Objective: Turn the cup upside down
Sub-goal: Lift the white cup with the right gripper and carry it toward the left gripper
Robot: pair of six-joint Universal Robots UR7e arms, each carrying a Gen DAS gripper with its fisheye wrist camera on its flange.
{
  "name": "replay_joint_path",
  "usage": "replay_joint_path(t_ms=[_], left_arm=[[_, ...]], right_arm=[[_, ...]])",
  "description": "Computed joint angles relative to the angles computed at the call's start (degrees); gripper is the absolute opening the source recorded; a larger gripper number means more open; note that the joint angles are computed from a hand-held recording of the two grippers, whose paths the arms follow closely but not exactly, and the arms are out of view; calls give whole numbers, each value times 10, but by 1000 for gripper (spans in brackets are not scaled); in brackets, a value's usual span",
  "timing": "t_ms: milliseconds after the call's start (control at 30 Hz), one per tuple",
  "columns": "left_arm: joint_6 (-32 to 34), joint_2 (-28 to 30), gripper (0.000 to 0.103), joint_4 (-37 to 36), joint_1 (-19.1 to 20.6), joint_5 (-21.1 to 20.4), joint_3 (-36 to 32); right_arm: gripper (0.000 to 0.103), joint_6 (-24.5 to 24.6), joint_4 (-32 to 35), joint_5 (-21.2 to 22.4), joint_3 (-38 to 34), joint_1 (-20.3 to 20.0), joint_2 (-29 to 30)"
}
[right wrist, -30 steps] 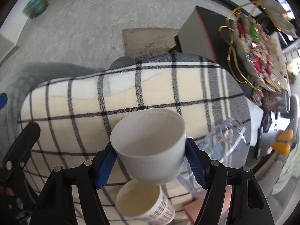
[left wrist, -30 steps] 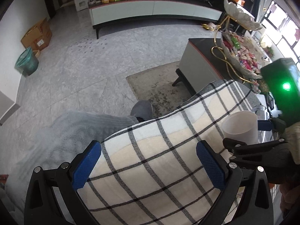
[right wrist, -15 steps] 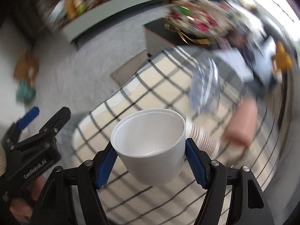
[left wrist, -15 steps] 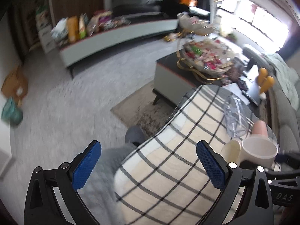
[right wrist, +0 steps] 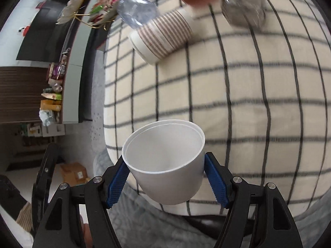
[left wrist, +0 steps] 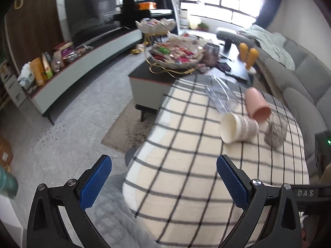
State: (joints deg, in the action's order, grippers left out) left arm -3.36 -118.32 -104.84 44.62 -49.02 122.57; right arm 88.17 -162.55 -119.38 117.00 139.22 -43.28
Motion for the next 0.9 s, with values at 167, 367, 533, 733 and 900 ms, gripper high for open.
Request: replay_joint_path(t_ms=[167,367,533,733,900], left_arm=[[22,-4,103,5,15,-18,16],[51,12,103,-21,35,-29,26],[74,23,103,-51,49,-59,31],[91,22,103,-67,45,-74,36],[89,6,103,-77,45,-89,42]], right_arm=[[71,17,-40,4,23,-11,15],[71,0,-74,4,37,-33,23],[72,-23,-97,-2,51,-44,22],[84,-36,-114,-7,62,-46,19],[85,-26,-111,-27,66,-28,11]])
